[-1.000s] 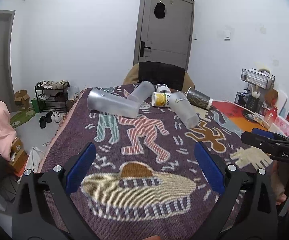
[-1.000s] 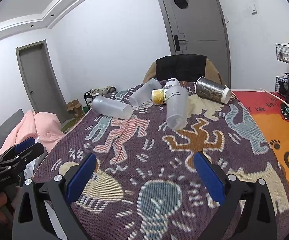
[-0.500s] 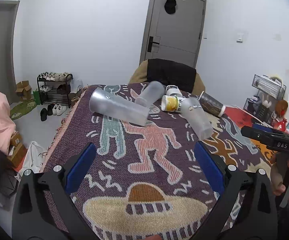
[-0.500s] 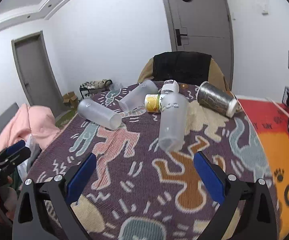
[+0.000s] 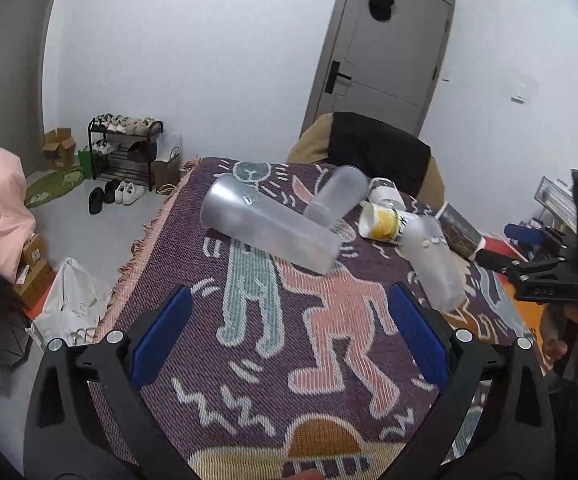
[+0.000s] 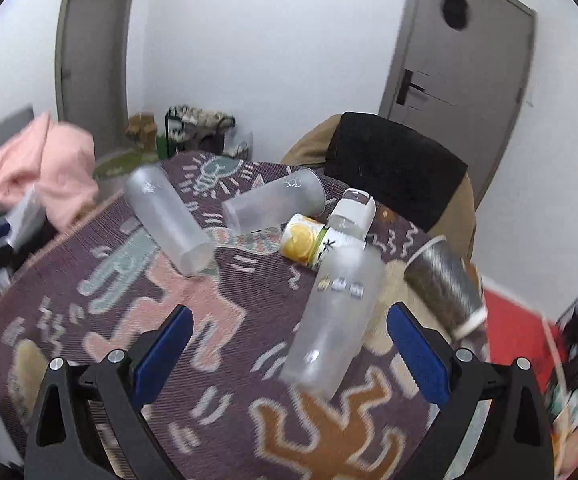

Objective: Flip cup upright
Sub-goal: 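Reach the right gripper toward the lying vitamin C cup and close on it, then lift the vitamin C cup with the right gripper and rotate it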

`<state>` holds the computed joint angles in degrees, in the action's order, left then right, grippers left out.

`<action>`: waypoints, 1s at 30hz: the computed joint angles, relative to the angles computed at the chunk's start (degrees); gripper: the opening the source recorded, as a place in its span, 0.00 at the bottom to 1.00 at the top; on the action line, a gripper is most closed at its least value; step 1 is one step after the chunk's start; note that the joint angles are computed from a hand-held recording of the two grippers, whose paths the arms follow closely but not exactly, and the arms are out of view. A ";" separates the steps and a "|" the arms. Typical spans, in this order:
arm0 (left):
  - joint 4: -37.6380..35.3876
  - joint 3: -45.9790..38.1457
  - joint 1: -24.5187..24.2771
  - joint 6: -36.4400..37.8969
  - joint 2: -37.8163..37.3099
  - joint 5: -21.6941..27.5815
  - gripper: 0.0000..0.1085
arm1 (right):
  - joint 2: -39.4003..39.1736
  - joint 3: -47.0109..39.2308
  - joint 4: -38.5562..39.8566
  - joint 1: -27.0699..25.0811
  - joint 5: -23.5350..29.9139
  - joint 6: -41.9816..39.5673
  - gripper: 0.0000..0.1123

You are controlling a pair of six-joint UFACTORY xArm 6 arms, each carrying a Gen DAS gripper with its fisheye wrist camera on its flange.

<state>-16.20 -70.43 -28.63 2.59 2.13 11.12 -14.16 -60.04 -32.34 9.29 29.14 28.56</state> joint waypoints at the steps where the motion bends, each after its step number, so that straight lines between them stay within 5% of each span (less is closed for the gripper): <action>1: -0.43 -1.07 0.29 0.06 0.86 0.29 0.90 | 2.55 -2.84 -1.01 0.01 1.64 -1.74 0.85; 19: -7.78 -11.81 4.93 -0.76 12.85 2.58 0.90 | 36.11 -40.26 -6.18 0.09 21.79 -30.19 0.72; 30: -10.17 -12.10 6.79 -0.71 14.77 1.70 0.90 | 49.15 -55.96 -8.09 0.61 30.66 -41.92 0.70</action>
<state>-26.37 -82.53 -21.84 1.88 16.91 12.82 34.99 -116.00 -40.43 9.90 59.80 -13.36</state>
